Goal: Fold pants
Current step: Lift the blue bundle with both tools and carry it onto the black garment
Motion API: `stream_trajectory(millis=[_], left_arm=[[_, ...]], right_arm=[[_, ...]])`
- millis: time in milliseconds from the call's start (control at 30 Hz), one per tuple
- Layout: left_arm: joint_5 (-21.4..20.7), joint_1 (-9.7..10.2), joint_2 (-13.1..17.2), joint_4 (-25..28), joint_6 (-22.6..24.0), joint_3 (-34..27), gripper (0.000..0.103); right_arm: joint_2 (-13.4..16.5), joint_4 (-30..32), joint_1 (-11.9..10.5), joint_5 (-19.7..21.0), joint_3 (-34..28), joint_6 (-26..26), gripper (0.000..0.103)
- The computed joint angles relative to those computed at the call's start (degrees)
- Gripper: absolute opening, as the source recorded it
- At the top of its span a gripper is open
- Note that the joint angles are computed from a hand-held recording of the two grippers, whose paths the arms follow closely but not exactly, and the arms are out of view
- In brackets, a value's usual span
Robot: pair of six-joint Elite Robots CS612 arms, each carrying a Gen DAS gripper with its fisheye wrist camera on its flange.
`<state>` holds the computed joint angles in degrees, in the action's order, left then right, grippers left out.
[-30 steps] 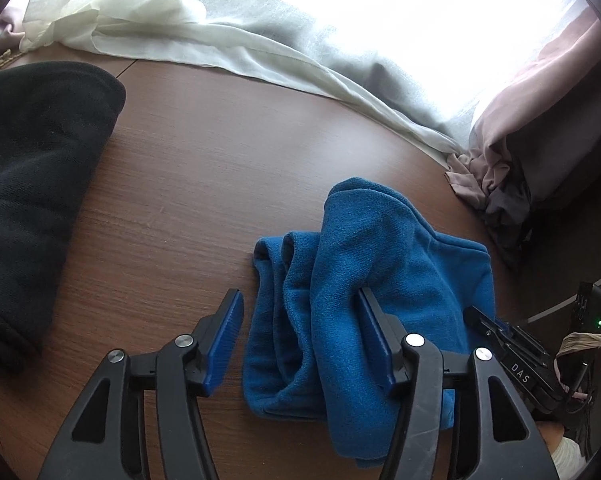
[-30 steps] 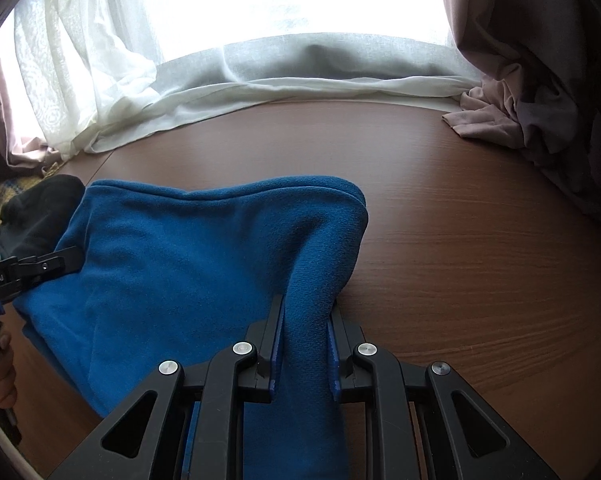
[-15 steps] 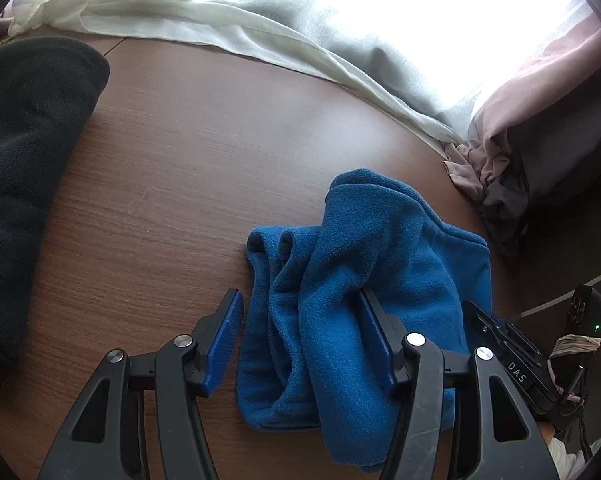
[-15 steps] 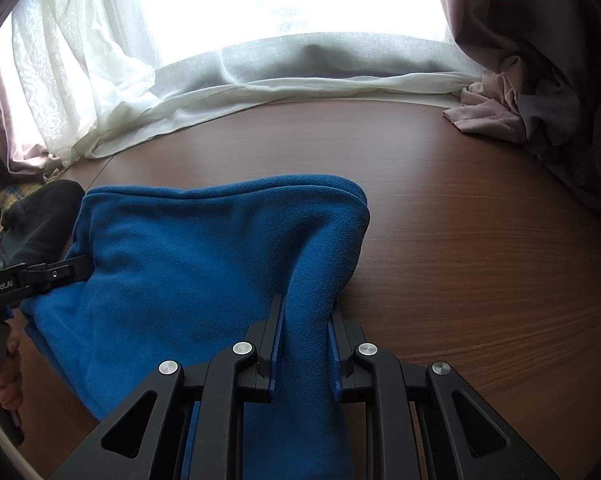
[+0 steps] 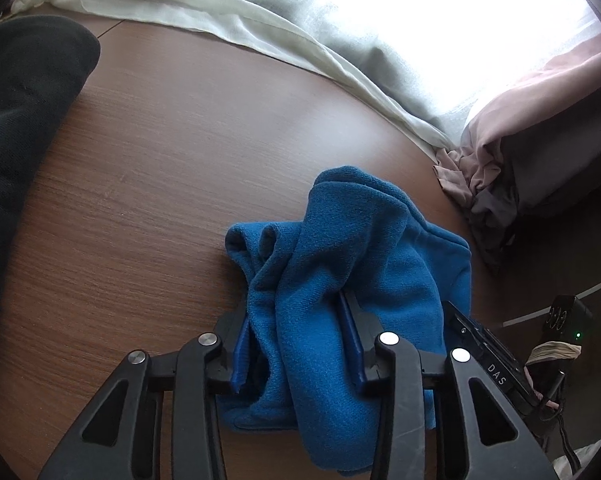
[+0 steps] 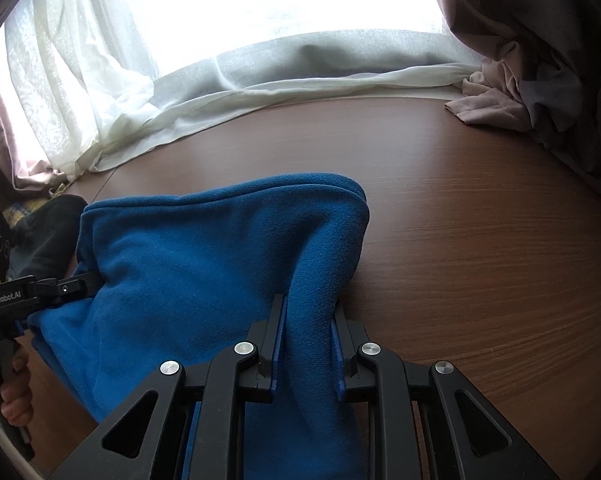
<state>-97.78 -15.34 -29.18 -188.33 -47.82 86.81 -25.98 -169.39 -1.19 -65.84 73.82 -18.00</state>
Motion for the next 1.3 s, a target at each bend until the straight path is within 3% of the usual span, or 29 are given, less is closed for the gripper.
stream_trajectory(millis=[367, 800, 1133, 1300], left_arm=[[2.0, -0.71, -1.1, -3.0, -0.7, 1.2, 0.028], [9.5, -2.09, -6.3, -12.4, 1.8, 7.5, 0.028], [17.6, -2.17, -11.7, -18.5, 2.8, 15.0, 0.028], [19.7, -1.2, -14.2, -21.3, 3.8, 19.5, 0.028]], right_arm=[[-1.9, -3.1, -0.8, 5.1, 1.7, 2.2, 0.018], [-5.4, -12.5, -1.5, 10.9, 5.6, 2.1, 0.018], [-7.6, -17.4, -0.1, 15.9, 7.1, 0.5, 0.018], [-8.4, -18.5, 1.4, 17.5, 8.2, 0.1, 0.018]])
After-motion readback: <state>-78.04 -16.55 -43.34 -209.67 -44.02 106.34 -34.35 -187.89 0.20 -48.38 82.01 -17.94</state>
